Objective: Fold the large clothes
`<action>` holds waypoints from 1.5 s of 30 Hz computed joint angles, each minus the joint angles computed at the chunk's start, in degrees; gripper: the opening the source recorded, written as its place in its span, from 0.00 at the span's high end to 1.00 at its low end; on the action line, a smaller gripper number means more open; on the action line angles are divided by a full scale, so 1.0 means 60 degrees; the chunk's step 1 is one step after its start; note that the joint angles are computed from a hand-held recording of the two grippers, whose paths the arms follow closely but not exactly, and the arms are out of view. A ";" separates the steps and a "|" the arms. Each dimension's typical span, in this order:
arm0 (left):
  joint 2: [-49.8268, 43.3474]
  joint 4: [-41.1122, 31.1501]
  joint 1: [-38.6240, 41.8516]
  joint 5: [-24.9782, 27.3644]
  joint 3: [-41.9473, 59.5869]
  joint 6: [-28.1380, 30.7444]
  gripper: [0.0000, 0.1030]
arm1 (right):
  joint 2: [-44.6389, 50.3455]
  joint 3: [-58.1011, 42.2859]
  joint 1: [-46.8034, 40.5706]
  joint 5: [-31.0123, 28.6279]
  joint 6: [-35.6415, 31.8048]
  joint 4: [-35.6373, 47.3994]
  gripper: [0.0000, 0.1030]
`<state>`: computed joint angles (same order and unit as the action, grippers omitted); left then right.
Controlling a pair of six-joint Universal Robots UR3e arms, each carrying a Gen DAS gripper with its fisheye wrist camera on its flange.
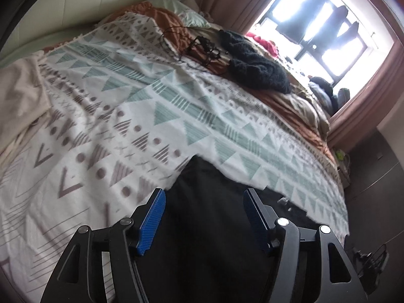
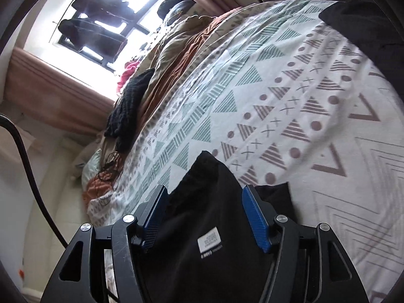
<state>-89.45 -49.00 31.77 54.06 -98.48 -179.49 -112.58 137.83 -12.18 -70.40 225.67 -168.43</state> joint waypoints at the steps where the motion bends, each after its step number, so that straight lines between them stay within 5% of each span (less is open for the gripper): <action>1: 0.0171 -0.0162 0.0155 -0.0064 -0.0217 0.0218 0.36 | -0.0409 0.0061 -0.0206 0.0174 -0.0208 0.0449 0.40; 20: 0.3418 -0.3485 0.2963 -0.0317 -0.3379 0.4628 0.37 | -0.4714 0.0287 -0.1689 0.1838 -0.3875 0.6949 0.40; 28: 0.4253 -0.4606 0.3762 -0.0312 -0.3954 0.5791 0.37 | -0.5169 0.0305 -0.1640 0.1985 -0.5051 0.8606 0.41; 31: 0.4375 -0.4924 0.4008 -0.0247 -0.4074 0.6086 0.37 | -0.4178 0.0260 -0.0369 0.1062 -0.4585 0.7648 0.42; 34: 0.4442 -0.5019 0.4092 -0.0195 -0.4323 0.6285 0.46 | -0.3322 0.0169 0.0751 0.0257 -0.4217 0.7042 0.61; 36: 0.4483 -0.5151 0.4126 -0.0186 -0.4502 0.6369 0.75 | -0.3074 0.0056 0.1390 -0.0500 -0.3910 0.6824 0.82; 38: 0.4652 -0.5201 0.4072 -0.0135 -0.4621 0.6445 0.76 | -0.3566 0.0174 0.1417 -0.0664 -0.3902 0.6991 0.93; 45: 0.4672 -0.6387 0.4642 -0.0560 -0.4326 0.7219 0.83 | -0.4975 0.0438 0.1341 -0.0854 -0.3896 0.8062 0.98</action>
<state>-61.42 -87.32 59.63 50.71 -124.44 -136.17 -142.43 140.46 -4.14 -75.53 202.30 -120.05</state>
